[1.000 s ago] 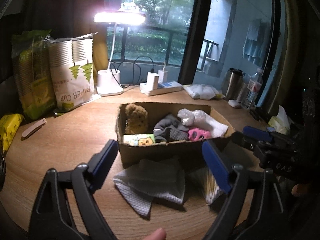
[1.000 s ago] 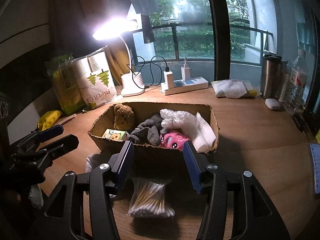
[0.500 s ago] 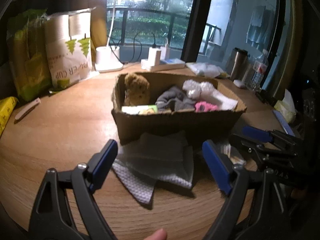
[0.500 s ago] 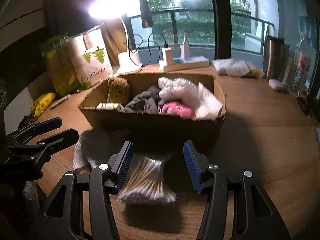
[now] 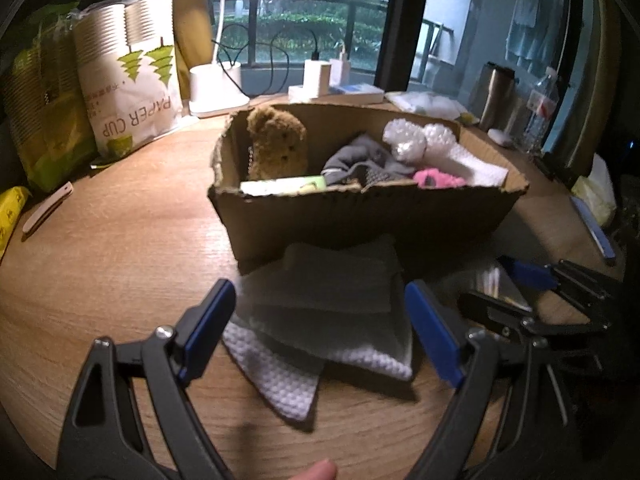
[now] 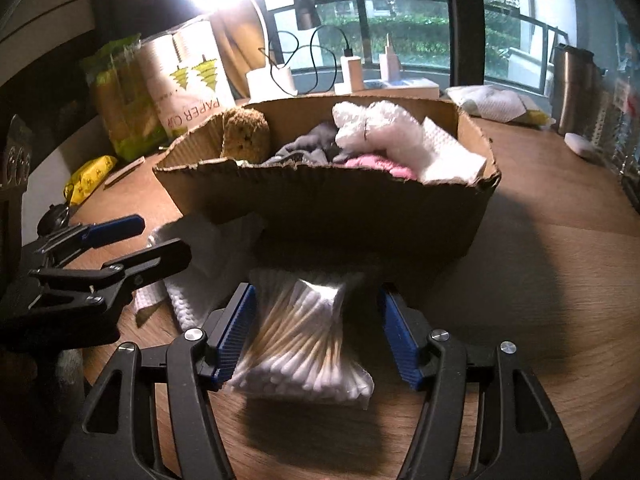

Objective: Organize soft objects
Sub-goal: 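Grasp the white waffle cloth with the left tool while the right tool grasps the cotton-swab bag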

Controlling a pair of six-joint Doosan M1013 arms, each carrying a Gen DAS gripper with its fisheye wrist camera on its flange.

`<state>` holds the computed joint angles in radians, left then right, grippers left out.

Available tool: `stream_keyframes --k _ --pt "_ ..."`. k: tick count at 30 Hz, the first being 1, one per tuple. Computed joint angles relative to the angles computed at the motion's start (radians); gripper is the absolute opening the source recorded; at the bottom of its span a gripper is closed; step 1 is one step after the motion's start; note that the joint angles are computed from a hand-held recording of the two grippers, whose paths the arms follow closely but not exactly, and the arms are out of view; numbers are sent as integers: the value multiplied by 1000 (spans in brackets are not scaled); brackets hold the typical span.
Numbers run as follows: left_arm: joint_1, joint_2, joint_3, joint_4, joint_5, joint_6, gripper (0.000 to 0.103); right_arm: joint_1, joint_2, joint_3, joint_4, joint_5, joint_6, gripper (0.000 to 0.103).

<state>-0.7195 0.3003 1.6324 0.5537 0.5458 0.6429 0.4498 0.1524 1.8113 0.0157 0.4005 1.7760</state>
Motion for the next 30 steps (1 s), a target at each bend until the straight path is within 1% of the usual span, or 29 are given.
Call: stream_keyframes --k 3,9,10,12,15,20,22,24,25,26,27,30 --pt "-2 14 -17 -17 27 26 88 -1 5 -6 14 20 -28 66" --pt "-4 40 -46 -48 82 79 88 -12 5 -2 48 24 -48 66" --pt "-4 43 -49 -53 89 87 88 -13 3 0 46 21 -49 64" --pt "-3 51 -58 -68 103 108 88 -14 0 3 51 16 -61 55" --pt "0 56 -65 -103 110 141 88 -16 -4 8 63 7 -77 44" --pt "-4 64 -75 -100 137 160 87 -16 -7 13 65 -3 -93 40" --pt "-4 62 -71 -107 127 165 87 -19 -10 16 70 -7 -92 40" --pt "-3 60 -70 -110 125 163 82 -19 -14 19 49 -12 -68 39" --pt "-5 60 -69 -98 127 156 78 -19 -18 22 29 -17 -48 38" --pt "-7 59 -66 -84 129 147 75 -20 -22 25 20 -22 -39 38" --pt "-8 58 -65 -76 129 142 74 -22 -25 27 16 -25 -34 38" --pt "-9 53 -60 -71 123 135 64 -25 -32 31 3 -29 -18 38"
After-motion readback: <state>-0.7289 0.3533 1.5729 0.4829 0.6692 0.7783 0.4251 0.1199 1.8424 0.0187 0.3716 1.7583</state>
